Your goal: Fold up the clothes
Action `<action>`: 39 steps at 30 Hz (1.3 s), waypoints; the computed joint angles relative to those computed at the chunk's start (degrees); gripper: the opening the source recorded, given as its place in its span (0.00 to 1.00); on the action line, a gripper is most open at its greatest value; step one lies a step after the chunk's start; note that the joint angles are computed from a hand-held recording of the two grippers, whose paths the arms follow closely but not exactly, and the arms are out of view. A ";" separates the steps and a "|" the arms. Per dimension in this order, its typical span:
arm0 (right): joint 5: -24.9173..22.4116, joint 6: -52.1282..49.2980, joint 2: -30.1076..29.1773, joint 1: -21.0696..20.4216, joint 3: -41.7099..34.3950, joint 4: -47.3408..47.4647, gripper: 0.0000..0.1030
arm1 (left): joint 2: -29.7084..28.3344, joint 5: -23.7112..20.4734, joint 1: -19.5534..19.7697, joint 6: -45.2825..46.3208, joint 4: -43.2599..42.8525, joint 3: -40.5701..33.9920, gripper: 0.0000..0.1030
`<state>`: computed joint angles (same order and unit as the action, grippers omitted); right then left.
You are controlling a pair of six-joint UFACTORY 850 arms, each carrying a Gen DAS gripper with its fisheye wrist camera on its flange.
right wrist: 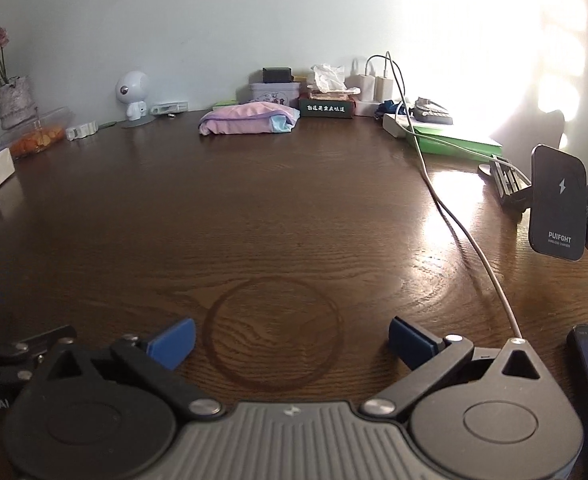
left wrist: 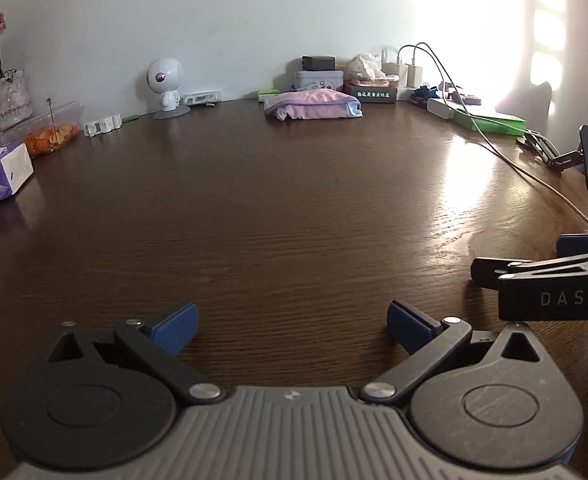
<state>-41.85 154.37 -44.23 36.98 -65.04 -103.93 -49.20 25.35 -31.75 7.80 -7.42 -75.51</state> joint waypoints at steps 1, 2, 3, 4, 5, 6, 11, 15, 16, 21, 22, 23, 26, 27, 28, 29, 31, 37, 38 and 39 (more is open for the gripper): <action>0.16 0.00 -0.04 -0.03 -0.07 -0.39 1.00 | -0.11 -0.68 0.34 -2.63 2.20 -0.34 1.00; 0.30 0.14 -0.03 -0.06 -0.05 -0.85 1.00 | -0.17 -1.06 0.60 -4.79 3.90 -0.52 1.00; 0.35 0.14 -0.05 -0.05 -0.06 -0.99 1.00 | -0.14 -1.02 0.56 -4.55 3.70 -0.47 1.00; 0.35 0.04 -0.07 -0.02 -0.11 -0.93 1.00 | -0.11 -0.97 0.52 -4.29 3.48 -0.42 1.00; 0.46 0.06 -0.09 -0.02 -0.15 -1.18 1.00 | -0.09 -0.91 0.47 -4.06 3.23 -0.36 1.00; 0.65 0.11 -0.10 -0.03 -0.18 -1.70 1.00 | -0.06 -0.81 0.40 -3.89 2.87 -0.29 1.00; 0.57 -0.35 -0.28 0.23 -0.57 -1.01 1.00 | 0.05 -0.58 0.18 -3.10 1.32 -0.10 1.00; 0.40 0.25 -0.06 0.52 -0.12 -1.02 1.00 | 0.24 -0.37 0.08 -2.18 -0.49 0.13 1.00; 0.41 0.50 0.05 0.58 0.09 -1.29 1.00 | 0.33 -0.06 -0.05 -1.25 -2.45 0.34 1.00; 0.52 0.96 0.26 0.61 0.54 -2.12 1.00 | 0.15 -0.51 -0.30 1.56 -6.77 -0.21 1.00; 0.51 0.95 0.27 0.62 0.57 -2.12 1.00 | 0.15 -0.58 -0.29 1.53 -6.66 -0.25 1.00; 0.51 0.83 0.25 0.62 0.52 -2.02 1.00 | 0.15 -0.61 -0.30 1.54 -6.63 -0.28 1.00; 0.24 0.39 0.11 0.92 0.26 -0.89 1.00 | 0.13 -0.89 -0.20 0.87 -5.48 -0.39 1.00; 0.09 0.36 0.09 1.05 0.24 -0.48 1.00 | 0.09 -1.08 -0.19 0.79 -5.30 -0.53 1.00; -0.03 0.39 0.11 1.17 0.27 -0.17 1.00 | 0.03 -1.27 -0.18 0.70 -5.11 -0.69 1.00; -0.09 0.52 0.14 1.22 0.35 -0.08 1.00 | -0.01 -1.43 -0.19 0.71 -5.08 -0.82 1.00; -0.14 0.74 0.22 1.24 0.49 -0.10 1.00 | -0.22 -2.11 -0.23 1.00 -5.55 -1.45 1.00; -0.03 0.56 0.07 0.90 0.26 -0.17 1.00 | -1.11 -3.52 -0.53 3.46 -9.09 -3.43 1.00; 0.06 0.52 0.00 0.73 0.15 -0.35 1.00 | -1.10 -3.52 -0.53 3.51 -9.20 -3.42 1.00; 0.15 0.48 -0.07 0.55 0.04 -0.52 1.00 | -1.09 -3.51 -0.54 3.56 -9.32 -3.40 1.00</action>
<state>-41.70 154.85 -44.30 37.53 -65.00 -104.45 -50.28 21.83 -32.29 11.36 -16.74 -78.91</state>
